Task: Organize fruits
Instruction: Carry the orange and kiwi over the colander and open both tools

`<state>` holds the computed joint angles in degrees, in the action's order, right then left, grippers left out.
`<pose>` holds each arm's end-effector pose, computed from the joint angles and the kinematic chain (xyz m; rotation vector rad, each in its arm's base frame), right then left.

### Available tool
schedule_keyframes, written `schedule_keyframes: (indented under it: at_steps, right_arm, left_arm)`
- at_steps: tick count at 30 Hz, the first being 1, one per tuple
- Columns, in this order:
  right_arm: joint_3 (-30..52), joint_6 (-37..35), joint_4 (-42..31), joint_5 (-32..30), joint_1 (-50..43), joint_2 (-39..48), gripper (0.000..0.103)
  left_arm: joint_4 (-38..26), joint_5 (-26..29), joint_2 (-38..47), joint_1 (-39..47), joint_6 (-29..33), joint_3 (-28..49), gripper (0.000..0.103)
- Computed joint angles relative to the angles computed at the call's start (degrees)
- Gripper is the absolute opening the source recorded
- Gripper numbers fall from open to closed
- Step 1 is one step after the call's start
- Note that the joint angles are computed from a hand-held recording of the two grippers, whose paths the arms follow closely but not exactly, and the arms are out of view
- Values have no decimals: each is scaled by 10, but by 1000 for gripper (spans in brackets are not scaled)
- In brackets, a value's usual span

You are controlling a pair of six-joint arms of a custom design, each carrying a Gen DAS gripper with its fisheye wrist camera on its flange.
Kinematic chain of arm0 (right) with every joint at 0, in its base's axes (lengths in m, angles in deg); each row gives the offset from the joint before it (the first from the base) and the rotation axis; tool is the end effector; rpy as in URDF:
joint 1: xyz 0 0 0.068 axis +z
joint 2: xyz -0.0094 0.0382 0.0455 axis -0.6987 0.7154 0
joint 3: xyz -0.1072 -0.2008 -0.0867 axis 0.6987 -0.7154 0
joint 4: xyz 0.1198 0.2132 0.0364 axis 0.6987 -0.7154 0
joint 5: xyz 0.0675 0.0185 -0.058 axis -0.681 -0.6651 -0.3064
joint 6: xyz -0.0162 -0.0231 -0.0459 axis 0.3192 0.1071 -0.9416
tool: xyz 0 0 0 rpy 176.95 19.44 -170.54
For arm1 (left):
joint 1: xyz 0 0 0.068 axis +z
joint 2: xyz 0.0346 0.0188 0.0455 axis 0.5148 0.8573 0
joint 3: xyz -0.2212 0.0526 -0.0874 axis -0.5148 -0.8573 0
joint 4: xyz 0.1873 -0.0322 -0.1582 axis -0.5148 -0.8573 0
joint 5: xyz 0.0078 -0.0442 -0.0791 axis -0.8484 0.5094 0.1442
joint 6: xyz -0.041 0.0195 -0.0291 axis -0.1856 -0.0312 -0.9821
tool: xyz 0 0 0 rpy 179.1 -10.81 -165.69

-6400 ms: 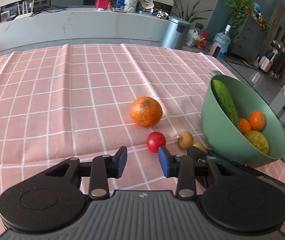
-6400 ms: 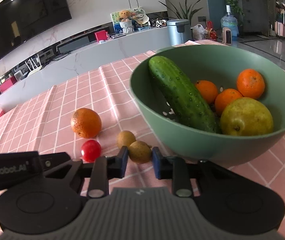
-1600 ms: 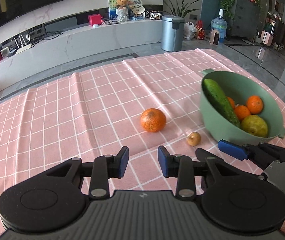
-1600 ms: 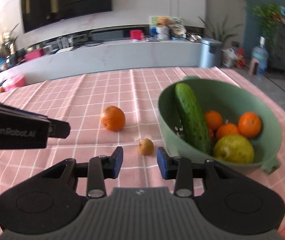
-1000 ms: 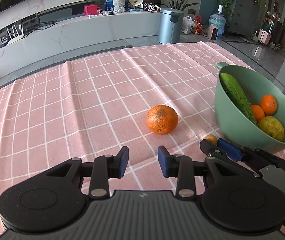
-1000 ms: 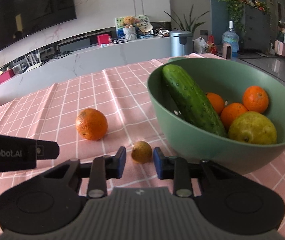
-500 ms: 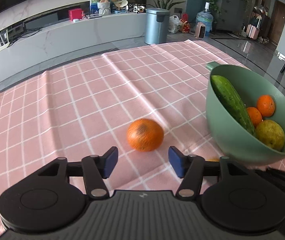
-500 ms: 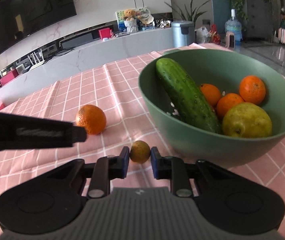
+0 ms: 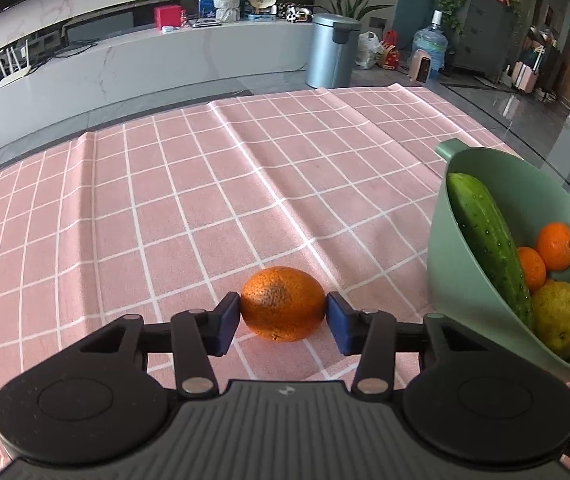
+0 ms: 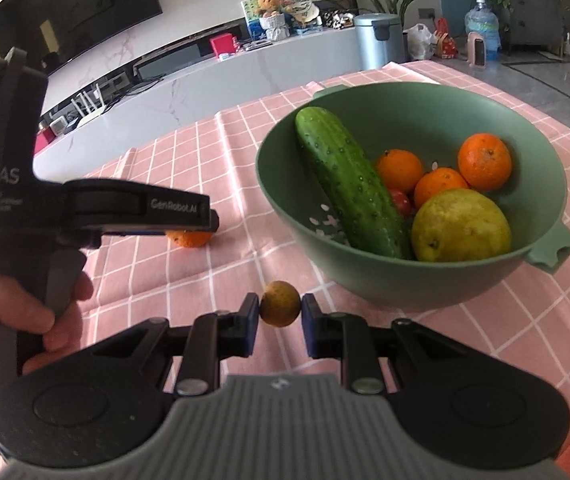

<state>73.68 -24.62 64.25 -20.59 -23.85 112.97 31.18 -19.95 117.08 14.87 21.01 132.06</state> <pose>0.2816 0.1132 0.1469 -0.3559 2.4012 0.4874 0.3093 -0.0810 0.1534 -0.2565 2.4353 -0.0251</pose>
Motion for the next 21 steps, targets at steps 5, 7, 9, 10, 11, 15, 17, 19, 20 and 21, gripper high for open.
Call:
schedule_keyframes:
  at_steps: [5,7,9,10,11,15,17,19,20,21]
  right_arm:
    - [-1,-21,-33,-33,-20,-29,18]
    - [1,-37,-55,-55,-32,-47,18]
    - [5,-60,-86,-86,-48,-66,18]
    - [7,-74,-102,-102,-57,-78,18]
    - [7,-88,-117,-119,-68,-91,18]
    - [13,-147,-168,-175,-110,-135,18]
    - [27,-186,-197,-203,-142,-143,18]
    - [51,-225,-228,-222,-168,-138,18]
    - [66,-248,-243,-231,-184,-132,18]
    - [82,-277,-260,-240,-201,-125,18]
  left_arm:
    - [-34,-21,-33,-24,-20,-3,52]
    - [-55,-37,-62,-40,-32,-9,52]
    - [-83,-54,-89,-60,-46,-6,52]
    - [-99,-62,-102,-70,-54,-2,52]
    - [-116,-69,-117,-81,-61,2,52]
    - [-166,-82,-153,-127,-71,34,52]
    - [-179,-74,-154,-146,-66,60,52]
    - [-189,-62,-143,-161,-57,90,52]
    - [-190,-56,-134,-167,-54,104,52]
    - [-189,-50,-121,-173,-56,119,51]
